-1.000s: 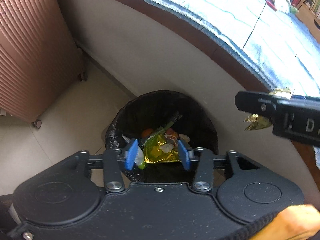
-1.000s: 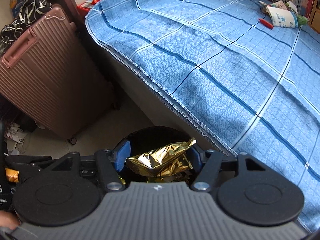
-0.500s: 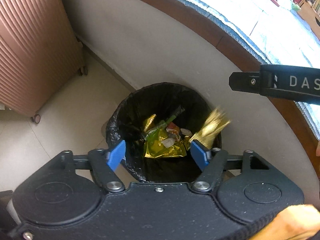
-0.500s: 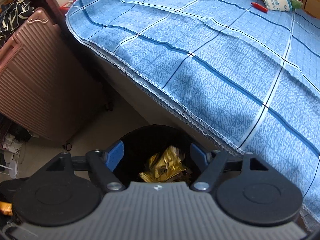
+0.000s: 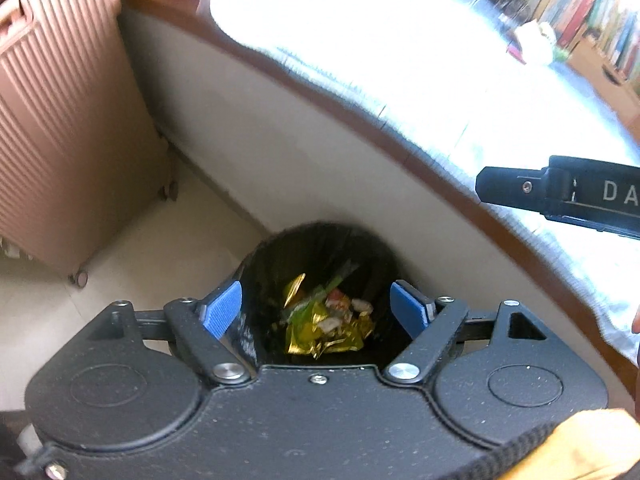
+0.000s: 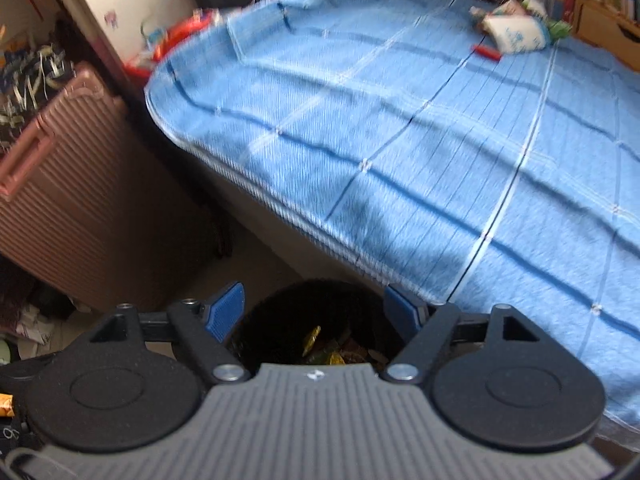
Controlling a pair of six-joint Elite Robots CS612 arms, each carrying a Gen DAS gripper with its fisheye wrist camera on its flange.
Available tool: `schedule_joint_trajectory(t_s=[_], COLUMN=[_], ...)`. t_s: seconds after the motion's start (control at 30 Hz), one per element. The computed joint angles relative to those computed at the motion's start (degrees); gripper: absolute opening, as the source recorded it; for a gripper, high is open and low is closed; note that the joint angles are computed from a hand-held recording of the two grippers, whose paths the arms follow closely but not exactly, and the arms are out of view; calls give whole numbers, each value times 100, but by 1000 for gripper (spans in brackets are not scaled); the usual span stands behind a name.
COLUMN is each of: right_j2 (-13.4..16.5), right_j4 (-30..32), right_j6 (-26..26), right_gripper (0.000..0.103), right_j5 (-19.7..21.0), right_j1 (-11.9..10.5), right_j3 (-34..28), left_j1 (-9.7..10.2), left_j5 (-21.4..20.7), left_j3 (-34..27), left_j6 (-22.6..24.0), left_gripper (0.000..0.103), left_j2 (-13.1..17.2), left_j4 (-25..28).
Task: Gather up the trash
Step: 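Move both open tools back up to the trash on the bed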
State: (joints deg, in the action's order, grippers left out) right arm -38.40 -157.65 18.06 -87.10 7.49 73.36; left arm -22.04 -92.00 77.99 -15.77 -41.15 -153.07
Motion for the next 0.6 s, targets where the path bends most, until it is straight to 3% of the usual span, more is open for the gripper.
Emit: schedule_joint_trajectory(t_s=[0.17,0.37,0.6], right_j2=[-264,-549,-737], right_j4=[-563,-1252,-1961], right_j6=[64,220,224], right_gripper=[86,89,91], right_j5=[-206,-757,-1468], right_j1=[-14,-20,-130], right_j3=[222,458,455], left_j1=[-63,-134,-225], left_j5=[51,43,-166], left_j3=[53,-21,-435], left_j6=[307,644,856], left_gripper=[84,88,89], left_j2=[-188,-311,-346], left_j4=[-457,-1068,-1220])
